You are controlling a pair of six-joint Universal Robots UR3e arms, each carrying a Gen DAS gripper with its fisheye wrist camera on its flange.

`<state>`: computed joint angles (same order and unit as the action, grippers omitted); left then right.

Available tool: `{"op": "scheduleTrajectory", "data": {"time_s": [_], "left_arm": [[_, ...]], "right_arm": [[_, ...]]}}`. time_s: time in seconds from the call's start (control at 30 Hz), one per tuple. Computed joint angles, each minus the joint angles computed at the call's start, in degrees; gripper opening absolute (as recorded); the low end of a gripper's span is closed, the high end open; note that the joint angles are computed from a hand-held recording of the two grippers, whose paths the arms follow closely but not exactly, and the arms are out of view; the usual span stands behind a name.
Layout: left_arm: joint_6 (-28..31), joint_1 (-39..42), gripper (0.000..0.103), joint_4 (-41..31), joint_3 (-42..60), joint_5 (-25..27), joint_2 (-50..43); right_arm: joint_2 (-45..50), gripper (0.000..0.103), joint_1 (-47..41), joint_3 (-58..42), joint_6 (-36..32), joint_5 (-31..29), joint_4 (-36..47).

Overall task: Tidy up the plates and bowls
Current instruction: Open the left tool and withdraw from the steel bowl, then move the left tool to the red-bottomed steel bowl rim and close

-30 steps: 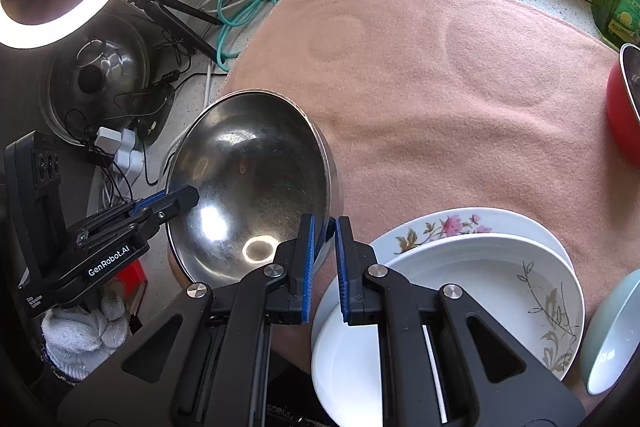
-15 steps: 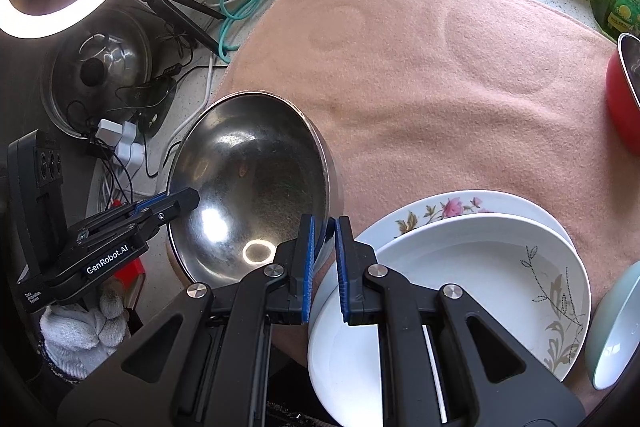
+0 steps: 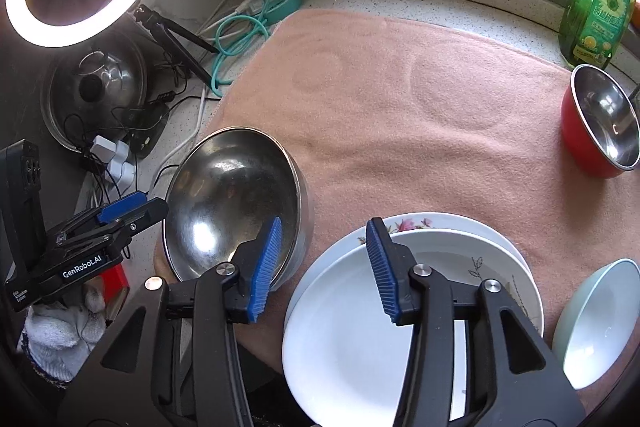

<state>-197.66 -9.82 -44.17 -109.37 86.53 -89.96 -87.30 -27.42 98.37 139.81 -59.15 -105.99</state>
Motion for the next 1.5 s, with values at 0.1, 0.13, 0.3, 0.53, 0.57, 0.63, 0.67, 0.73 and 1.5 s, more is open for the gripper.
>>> {"op": "scheduleTrajectory", "data": {"time_s": [0.1,0.13,0.3,0.53,0.57,0.63,0.67,0.73,1.5], "left_arm": [[0.3,-0.7,0.068,-0.7,0.4,0.8,1.5],[0.3,-1.1,0.068,-1.1,0.8,1.2,1.6],[-0.7,-3.6,0.069,-1.9,3.0,2.0,0.4],[-2.4,-7.2,0.069,-2.1,7.0,2.4,-2.2],[-2.7,-7.7,0.069,-2.2,7.9,2.5,-2.8],[-3.0,-8.6,0.069,-2.5,9.5,2.8,-4.1],[-3.2,-9.1,0.069,-2.7,10.4,2.8,-4.7],[-3.5,-10.0,0.069,-3.1,12.1,2.7,-6.1],[-6.8,-23.4,0.069,-12.1,47.2,5.7,-32.0]], "right_arm": [[-3.6,0.07,-3.2,2.0,-2.6,2.5,0.6],[-5.1,0.073,-4.4,2.8,-3.7,3.2,0.9],[-12.3,0.082,-10.0,6.9,-10.0,4.9,0.5],[-15.4,0.084,-18.9,5.5,-14.6,6.9,7.4],[-15.3,0.084,-20.3,5.1,-15.0,7.4,8.4],[-15.5,0.084,-23.3,4.6,-15.2,8.0,10.0],[-15.4,0.085,-24.8,4.3,-15.2,8.3,10.5],[-14.8,0.085,-28.1,3.2,-16.4,9.3,12.4],[2.0,0.091,-40.0,-10.6,-20.0,6.9,2.9]]}}
